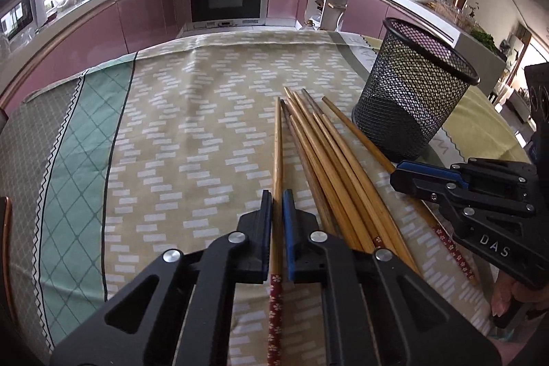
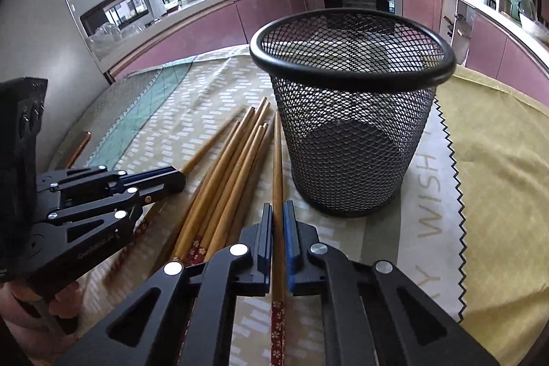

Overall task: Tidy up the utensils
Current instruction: 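Lower the right gripper onto one chopstick and close on it, then lift the chopstick upright and drop it into the black mesh cup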

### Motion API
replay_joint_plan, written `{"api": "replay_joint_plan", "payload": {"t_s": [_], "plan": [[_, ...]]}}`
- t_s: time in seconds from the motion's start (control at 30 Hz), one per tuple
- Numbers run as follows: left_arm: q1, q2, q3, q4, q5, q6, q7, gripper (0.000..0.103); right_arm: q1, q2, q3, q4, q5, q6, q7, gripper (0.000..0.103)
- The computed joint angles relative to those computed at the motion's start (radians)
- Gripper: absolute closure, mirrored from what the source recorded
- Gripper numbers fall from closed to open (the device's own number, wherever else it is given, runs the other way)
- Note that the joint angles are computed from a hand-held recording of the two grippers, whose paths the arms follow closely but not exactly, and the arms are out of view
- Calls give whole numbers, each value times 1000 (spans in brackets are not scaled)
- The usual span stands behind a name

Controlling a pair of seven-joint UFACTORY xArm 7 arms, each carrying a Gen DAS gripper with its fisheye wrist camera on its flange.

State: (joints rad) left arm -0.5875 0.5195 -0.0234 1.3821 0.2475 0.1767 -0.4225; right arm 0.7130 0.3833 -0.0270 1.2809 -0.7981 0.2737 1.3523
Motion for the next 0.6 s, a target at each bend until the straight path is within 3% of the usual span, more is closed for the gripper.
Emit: {"api": "replay_joint_plan", "payload": {"t_s": [0.13, 0.27, 0.37, 0.6], "plan": [[34, -45, -30, -52, -21, -53, 24, 96, 13, -42, -31, -45, -63, -89, 63, 97], [132, -104, -140, -105, -98, -111, 134, 96, 50, -99, -97, -83, -216, -180, 202, 97], [231, -141, -254, -133, -176, -155, 239, 96, 74, -134, -136, -83, -384, -204, 362, 97], [534, -188, -623, -169, -365, -219, 487, 96, 49, -210, -141, -66, -730, -216, 678, 97]]}}
